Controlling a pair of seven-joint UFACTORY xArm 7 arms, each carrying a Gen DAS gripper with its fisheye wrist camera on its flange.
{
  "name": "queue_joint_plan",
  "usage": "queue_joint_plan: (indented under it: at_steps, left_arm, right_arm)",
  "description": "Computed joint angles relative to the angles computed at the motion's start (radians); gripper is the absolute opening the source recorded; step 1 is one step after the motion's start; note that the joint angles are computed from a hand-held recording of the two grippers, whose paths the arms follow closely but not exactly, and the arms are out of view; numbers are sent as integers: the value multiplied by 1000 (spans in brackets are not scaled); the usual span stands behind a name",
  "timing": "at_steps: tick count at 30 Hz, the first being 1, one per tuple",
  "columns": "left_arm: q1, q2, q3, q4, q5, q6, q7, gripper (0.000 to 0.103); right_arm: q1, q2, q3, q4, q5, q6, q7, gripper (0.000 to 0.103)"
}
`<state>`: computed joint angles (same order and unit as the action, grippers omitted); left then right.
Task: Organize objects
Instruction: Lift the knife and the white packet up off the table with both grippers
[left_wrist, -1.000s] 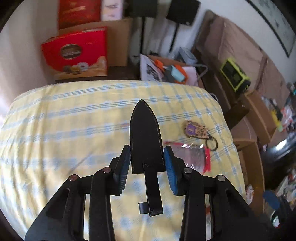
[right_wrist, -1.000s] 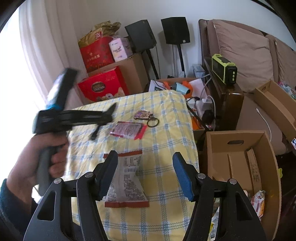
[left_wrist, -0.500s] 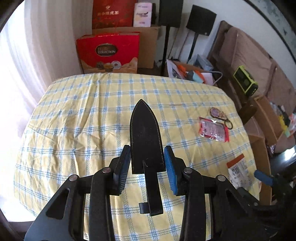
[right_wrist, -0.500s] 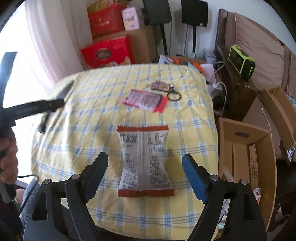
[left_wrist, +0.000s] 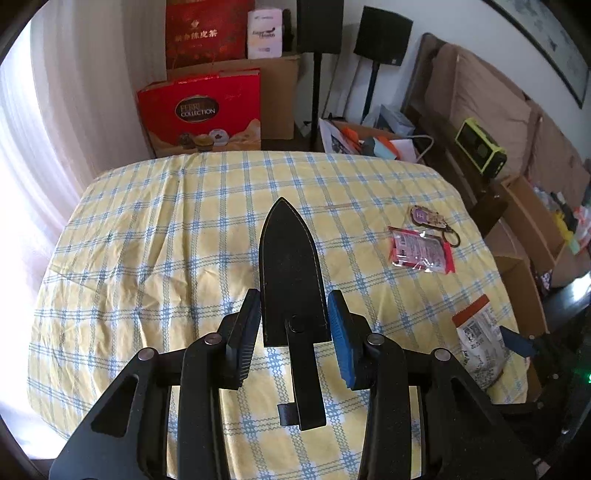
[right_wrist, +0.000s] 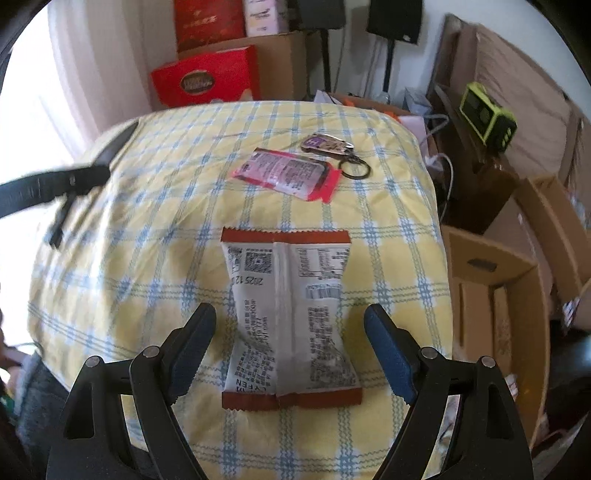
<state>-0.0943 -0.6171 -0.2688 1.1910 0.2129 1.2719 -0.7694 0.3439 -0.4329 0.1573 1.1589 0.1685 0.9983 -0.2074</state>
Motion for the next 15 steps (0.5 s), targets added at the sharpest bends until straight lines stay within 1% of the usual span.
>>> queue_joint_plan:
  at_steps: [3,4,5,8,15]
  left_arm:
    - [1,-4,1,3,2,3,0,34]
    - [2,-5,1,6,2,7,-1,34]
    - [4,-6,-1,12,4,15,-3,34]
    - [16,-13,-14,38,20,30,-16,34]
    - [37,-28,-42,108,56,71,-18,34]
  right_arm:
    - [2,-4,-2,-8,10,-15,1,78]
    - [5,-6,-6,-8,16,-17,-3,66]
    - [6,-6,-5,-5,16,-17,-4,49]
    - [22,-20,-10,-5,31,-13,-42,36]
    - [33,-38,-5,23,60,-14,-31,35]
